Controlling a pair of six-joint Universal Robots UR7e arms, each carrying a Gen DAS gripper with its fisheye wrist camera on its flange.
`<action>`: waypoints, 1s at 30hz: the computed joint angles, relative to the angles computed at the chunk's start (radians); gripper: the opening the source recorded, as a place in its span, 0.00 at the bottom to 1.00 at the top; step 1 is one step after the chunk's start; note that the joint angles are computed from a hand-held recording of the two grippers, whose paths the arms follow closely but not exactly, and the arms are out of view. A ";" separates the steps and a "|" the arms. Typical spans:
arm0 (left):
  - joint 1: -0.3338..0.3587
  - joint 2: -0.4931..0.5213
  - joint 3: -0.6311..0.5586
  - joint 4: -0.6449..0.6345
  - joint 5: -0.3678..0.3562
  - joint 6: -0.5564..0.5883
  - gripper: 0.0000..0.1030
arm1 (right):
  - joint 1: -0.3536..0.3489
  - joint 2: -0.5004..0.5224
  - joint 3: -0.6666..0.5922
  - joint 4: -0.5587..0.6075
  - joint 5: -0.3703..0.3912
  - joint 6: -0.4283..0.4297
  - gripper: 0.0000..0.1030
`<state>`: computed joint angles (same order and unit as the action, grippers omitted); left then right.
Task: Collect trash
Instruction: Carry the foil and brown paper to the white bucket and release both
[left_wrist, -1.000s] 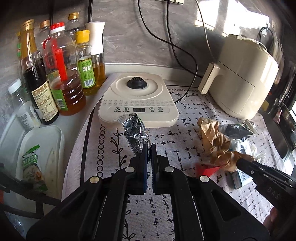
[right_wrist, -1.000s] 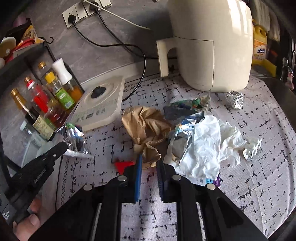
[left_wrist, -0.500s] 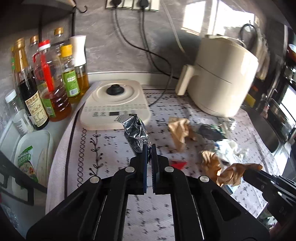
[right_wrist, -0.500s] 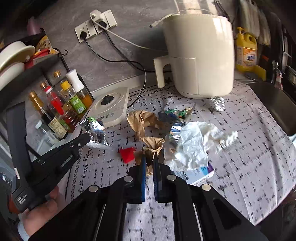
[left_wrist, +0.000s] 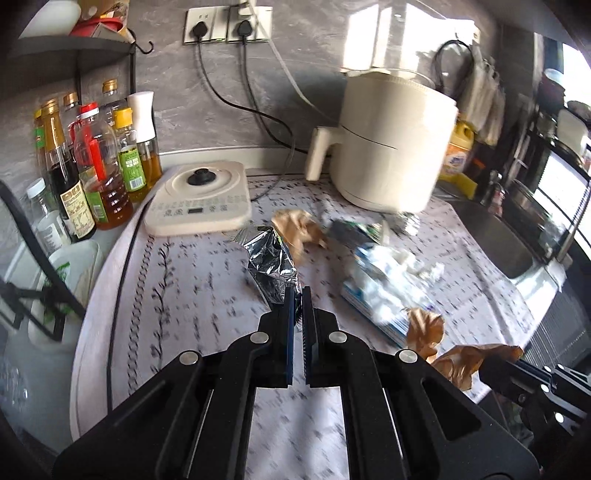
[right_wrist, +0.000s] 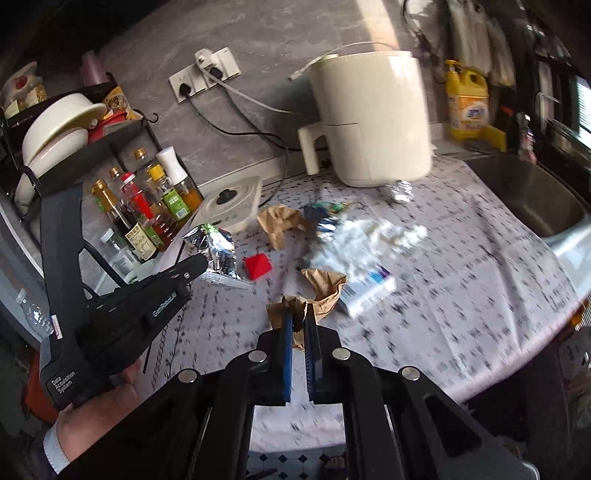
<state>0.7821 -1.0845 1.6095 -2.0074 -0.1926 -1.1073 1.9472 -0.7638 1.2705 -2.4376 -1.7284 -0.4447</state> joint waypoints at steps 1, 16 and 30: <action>-0.011 0.010 -0.004 0.021 -0.006 -0.020 0.04 | -0.006 -0.017 0.015 -0.004 -0.004 0.001 0.06; -0.086 0.236 -0.086 -0.272 -0.174 0.237 0.04 | -0.116 -0.291 0.235 -0.096 -0.147 0.054 0.06; -0.128 0.484 -0.300 -0.389 -0.401 0.491 0.04 | -0.226 -0.482 0.348 -0.187 -0.293 0.126 0.06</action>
